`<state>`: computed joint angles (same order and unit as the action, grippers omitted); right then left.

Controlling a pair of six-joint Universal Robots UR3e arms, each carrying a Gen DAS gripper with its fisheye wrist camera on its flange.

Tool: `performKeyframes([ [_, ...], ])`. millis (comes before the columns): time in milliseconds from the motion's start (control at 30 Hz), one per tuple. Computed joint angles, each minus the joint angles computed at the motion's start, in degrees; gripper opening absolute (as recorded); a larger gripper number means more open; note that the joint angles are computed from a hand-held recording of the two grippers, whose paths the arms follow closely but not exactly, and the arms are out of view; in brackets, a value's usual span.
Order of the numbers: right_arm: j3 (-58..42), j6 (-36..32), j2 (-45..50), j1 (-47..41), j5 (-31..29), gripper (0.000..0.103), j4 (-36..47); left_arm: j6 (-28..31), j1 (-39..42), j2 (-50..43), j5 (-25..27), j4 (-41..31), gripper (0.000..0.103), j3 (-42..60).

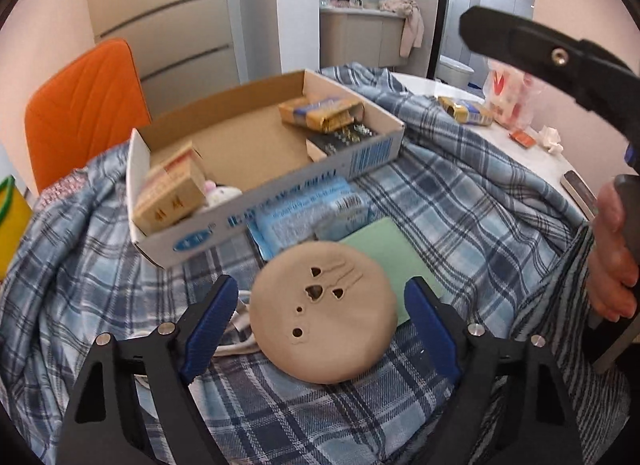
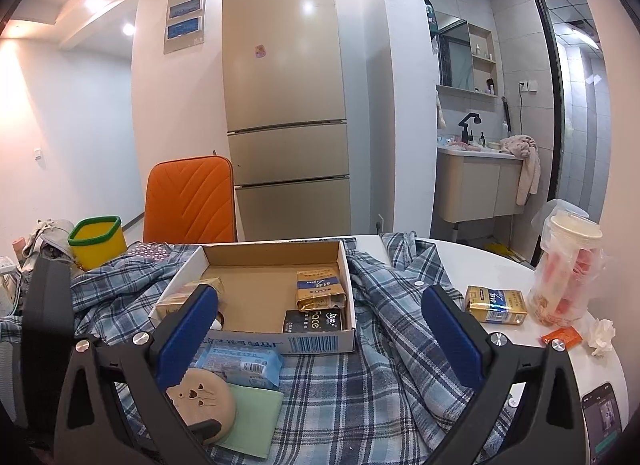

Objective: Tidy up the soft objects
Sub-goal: 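Grasp the round beige cat-face pad with the left gripper and lift it, then grasp the green rectangular pad with the right gripper while the left holds the round pad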

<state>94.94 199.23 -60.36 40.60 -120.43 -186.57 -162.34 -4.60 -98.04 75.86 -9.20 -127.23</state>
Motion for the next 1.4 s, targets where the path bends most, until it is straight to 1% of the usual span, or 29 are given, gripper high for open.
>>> performKeyframes([
  [100,-0.16,0.22,0.04,-0.14,0.13,0.103,0.59,0.94,0.43,0.24,-1.27,-2.89,0.085,0.57],
  [367,-0.81,0.07,0.40,-0.21,0.49,0.103,1.90,0.78,-0.06,-1.84,0.11,-7.87,0.085,4.31],
  [533,-0.77,0.22,0.26,-0.44,1.00,0.103,2.55,0.78,-0.39,-2.14,0.85,-8.08,0.084,4.64],
  [600,-0.85,0.21,0.31,-0.51,1.22,0.103,2.78,0.45,-1.22,-3.07,2.22,-9.13,0.084,5.77],
  [667,-1.09,0.11,0.47,-0.54,1.28,0.103,2.98,0.61,-1.45,-2.98,2.41,-8.47,0.078,5.44],
  [733,-1.06,0.09,0.42,-0.62,1.49,0.103,3.06,1.37,-0.34,-1.60,0.36,-6.94,0.075,3.57],
  [800,-0.86,0.25,0.29,-0.81,1.94,0.103,3.10,1.30,0.83,0.46,-1.18,-3.22,0.073,0.53],
  [867,-0.63,0.39,0.10,-1.15,2.71,0.101,3.16,1.24,2.49,3.37,-3.02,2.33,0.073,-3.93],
  [967,0.40,1.01,-0.95,-2.48,5.84,0.095,4.13,0.44,5.08,7.78,-5.32,11.80,0.073,-10.95],
  [1033,0.98,1.57,-1.59,-3.45,8.23,0.089,5.05,-0.65,7.22,10.59,-6.83,18.63,0.073,-15.74],
  [1100,1.33,1.93,-2.39,-5.14,12.61,0.084,7.01,-1.96,10.02,13.12,-9.13,24.76,0.073,-19.96],
  [1133,0.94,1.83,-2.69,-6.41,16.08,0.078,9.43,-2.59,11.16,13.84,-10.00,26.79,0.073,-21.15],
  [1167,-0.05,1.72,-2.81,-7.80,20.10,0.073,12.91,-3.07,12.72,14.98,-11.31,28.51,0.073,-22.66],
  [1200,-0.81,2.46,-2.67,-9.13,23.76,0.065,15.74,-3.68,14.04,15.91,-12.38,30.06,0.073,-23.95],
  [1233,-2.23,3.56,-2.23,-10.50,27.47,0.057,19.52,-4.37,14.88,16.65,-12.62,30.51,0.073,-24.16],
  [1267,-4.14,4.39,-1.52,-11.74,30.88,0.052,23.94,-5.07,15.47,16.93,-12.61,31.58,0.073,-24.69],
  [1300,-5.47,4.79,-0.87,-12.72,33.61,0.043,26.73,-5.56,16.36,17.08,-13.05,32.30,0.073,-25.07],
  [1333,-6.57,5.02,0.01,-13.54,36.30,0.039,28.62,-6.01,16.92,16.95,-13.38,32.65,0.073,-24.99],
  [1367,-7.64,4.87,0.89,-14.10,38.13,0.038,30.19,-6.38,17.31,16.98,-13.49,32.64,0.073,-24.88],
  [1400,-9.61,4.55,2.10,-13.96,38.18,0.038,32.66,-6.82,17.32,16.49,-13.29,32.92,0.073,-24.48],
])
